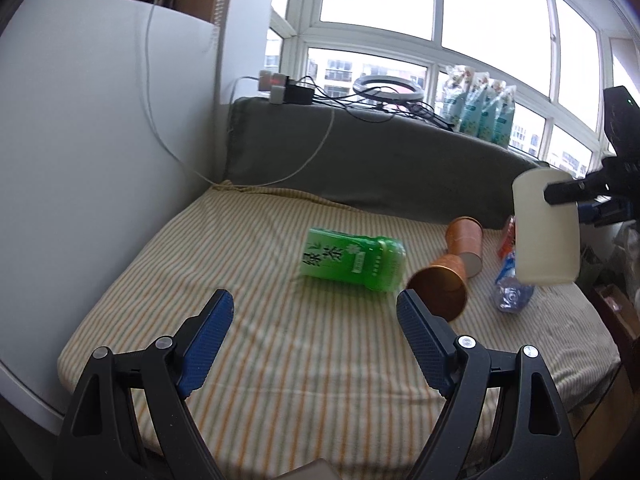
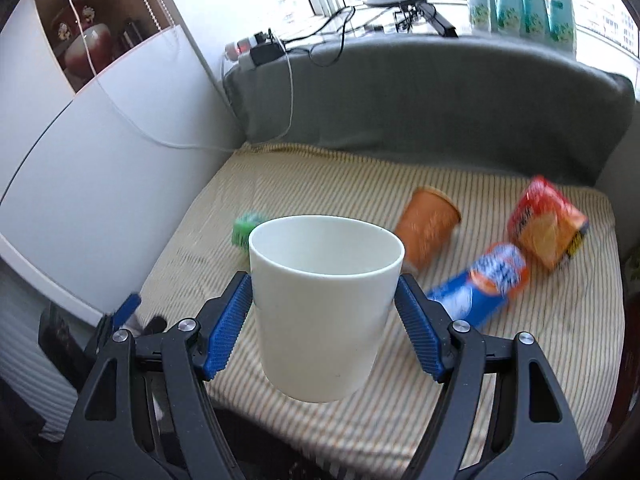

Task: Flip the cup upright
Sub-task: 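Lift the white cup with the right gripper and rotate it upright, then bring the upright white cup toward the left gripper and close left gripper on it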

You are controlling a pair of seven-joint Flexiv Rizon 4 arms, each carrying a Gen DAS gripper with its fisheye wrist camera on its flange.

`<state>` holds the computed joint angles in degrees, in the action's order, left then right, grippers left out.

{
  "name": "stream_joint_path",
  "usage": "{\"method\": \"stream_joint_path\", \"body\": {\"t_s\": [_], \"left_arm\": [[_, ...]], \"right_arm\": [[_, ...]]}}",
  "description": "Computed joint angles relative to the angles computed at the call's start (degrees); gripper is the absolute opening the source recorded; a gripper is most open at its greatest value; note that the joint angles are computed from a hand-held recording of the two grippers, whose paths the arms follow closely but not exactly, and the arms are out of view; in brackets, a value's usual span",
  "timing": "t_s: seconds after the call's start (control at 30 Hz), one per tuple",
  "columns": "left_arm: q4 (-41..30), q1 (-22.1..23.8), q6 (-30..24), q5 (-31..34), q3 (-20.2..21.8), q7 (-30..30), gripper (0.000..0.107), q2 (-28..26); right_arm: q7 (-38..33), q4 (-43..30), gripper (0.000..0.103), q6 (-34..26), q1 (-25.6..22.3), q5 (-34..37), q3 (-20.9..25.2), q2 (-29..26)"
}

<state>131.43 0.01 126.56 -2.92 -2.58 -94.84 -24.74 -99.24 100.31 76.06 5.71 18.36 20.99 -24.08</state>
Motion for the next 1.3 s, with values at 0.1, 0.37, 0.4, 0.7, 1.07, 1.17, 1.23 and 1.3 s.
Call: {"method": "stream_joint_path", "body": {"t_s": [0.1,0.37,0.4,0.7,1.07,1.17,1.23,1.3], "left_arm": [[-0.3,-0.6,-0.8,0.0,-0.2,0.7,0.084,0.1],[-0.7,-2.4,-2.8,-0.9,-0.2,2.2,0.083,0.2],[-0.8,-2.7,-3.0,-1.1,-0.3,2.4,0.083,0.2],[-2.2,3.3,-8.3,5.1,-6.2,-1.2,0.083,0.8],[-4.4,24.1,-18.8,15.2,-28.8,-5.7,0.083,-0.6],[-4.4,30.1,-21.4,14.2,-36.8,-3.8,0.083,-2.6],[-4.6,33.8,-23.8,13.1,-42.3,-2.2,0.083,-4.7],[-4.6,36.5,-25.7,11.6,-46.6,-0.7,0.084,-6.7]], "right_arm": [[-2.1,1.7,0.075,-1.5,-1.8,2.1,1.5,1.0],[-7.7,3.2,0.076,-8.7,-3.0,8.9,1.5,1.4],[-7.8,3.1,0.076,-9.4,-2.7,9.2,1.0,1.2],[-7.5,-0.8,0.076,-14.7,-2.0,10.8,-1.3,-3.2],[-5.9,-6.4,0.076,-17.2,-2.0,10.7,-1.1,-8.6],[-6.1,-7.3,0.077,-17.4,-2.4,11.2,-0.8,-9.6],[-6.3,-7.4,0.077,-17.1,-2.5,11.3,-0.7,-9.7],[-6.7,-7.1,0.077,-16.2,-2.7,11.3,-0.6,-9.6]]}}
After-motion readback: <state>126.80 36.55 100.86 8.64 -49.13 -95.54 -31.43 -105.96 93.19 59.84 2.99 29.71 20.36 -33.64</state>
